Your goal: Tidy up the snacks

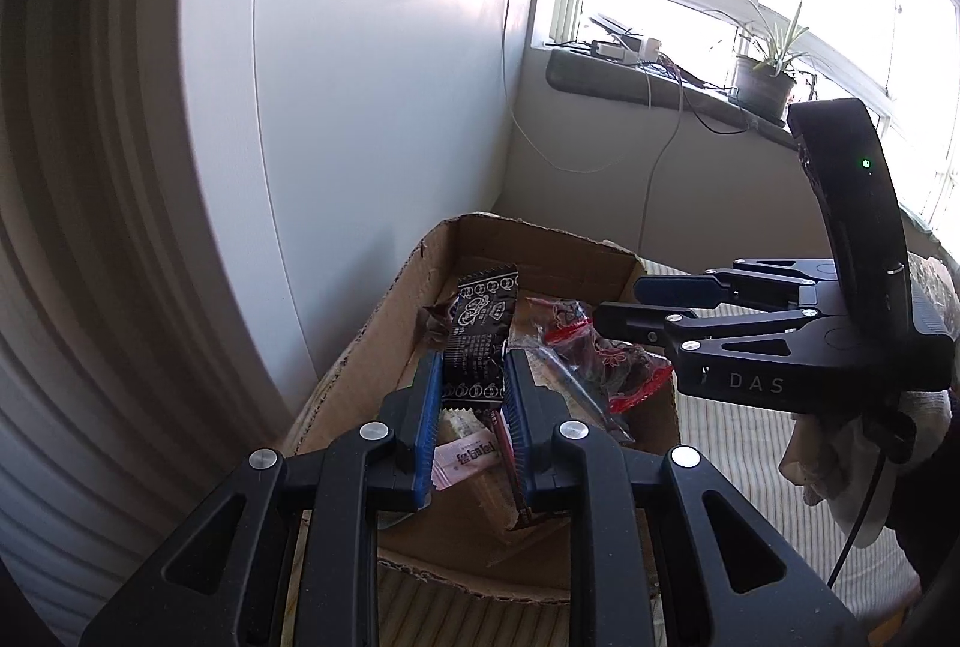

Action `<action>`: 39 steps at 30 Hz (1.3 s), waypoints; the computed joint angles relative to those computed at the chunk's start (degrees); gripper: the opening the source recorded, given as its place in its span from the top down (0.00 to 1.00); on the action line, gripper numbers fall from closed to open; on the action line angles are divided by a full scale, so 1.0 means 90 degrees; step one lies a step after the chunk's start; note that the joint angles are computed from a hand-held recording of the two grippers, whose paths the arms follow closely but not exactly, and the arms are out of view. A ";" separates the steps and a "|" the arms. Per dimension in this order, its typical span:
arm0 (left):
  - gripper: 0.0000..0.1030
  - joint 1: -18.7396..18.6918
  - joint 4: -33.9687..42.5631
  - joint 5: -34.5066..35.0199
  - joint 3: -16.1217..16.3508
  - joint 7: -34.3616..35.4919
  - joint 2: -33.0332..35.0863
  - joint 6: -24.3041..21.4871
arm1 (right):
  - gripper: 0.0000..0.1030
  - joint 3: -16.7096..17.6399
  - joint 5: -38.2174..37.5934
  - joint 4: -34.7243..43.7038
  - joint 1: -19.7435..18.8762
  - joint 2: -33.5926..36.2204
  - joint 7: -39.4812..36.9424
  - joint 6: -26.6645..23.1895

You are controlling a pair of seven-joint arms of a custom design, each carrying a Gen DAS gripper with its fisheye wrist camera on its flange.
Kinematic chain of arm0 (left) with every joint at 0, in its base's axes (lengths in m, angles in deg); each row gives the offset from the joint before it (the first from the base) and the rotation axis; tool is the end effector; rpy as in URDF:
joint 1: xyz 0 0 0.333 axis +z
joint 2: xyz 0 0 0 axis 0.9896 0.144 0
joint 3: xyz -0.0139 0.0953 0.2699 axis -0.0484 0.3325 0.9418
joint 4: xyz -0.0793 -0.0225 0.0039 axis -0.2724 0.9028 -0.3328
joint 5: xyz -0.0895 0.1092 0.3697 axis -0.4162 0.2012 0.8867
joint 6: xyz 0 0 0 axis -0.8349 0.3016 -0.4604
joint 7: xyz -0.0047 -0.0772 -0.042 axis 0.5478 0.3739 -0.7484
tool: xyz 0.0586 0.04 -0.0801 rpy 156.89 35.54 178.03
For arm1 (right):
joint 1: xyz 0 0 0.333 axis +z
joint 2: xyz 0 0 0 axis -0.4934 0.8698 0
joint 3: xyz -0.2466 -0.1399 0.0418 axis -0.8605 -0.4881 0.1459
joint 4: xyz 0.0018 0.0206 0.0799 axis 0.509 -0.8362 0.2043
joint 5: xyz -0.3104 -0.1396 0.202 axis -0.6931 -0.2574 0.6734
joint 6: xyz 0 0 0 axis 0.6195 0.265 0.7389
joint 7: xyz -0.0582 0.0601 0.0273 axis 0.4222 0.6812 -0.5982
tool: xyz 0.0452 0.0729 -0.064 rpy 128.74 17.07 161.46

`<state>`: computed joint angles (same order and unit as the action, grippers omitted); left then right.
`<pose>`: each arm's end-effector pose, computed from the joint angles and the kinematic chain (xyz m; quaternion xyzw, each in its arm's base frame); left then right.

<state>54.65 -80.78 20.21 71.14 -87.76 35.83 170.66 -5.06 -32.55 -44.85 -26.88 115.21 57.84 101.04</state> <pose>0.5278 -0.3858 0.3952 -0.7428 0.4973 -0.3009 0.3321 0.7237 0.1204 0.3816 -0.8981 0.2399 -0.0657 0.3628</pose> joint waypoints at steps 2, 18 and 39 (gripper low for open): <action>0.81 0.0004 -0.0002 -0.0018 0.0005 0.0001 0.0003 -0.0020 | 0.57 -0.0006 -0.0022 -0.0016 0.0018 -0.0012 -0.0010 0.0044; 0.40 0.0003 0.0002 -0.0013 0.0011 -0.0095 0.0008 -0.0217 | 0.19 0.0027 -0.0009 -0.0089 0.0066 -0.0036 -0.0141 0.0493; 0.25 -0.0166 0.0056 -0.0177 -0.0106 -0.0252 -0.0064 -0.0770 | 0.09 0.0059 0.0756 -0.1084 -0.0098 -0.0758 -0.0595 0.0968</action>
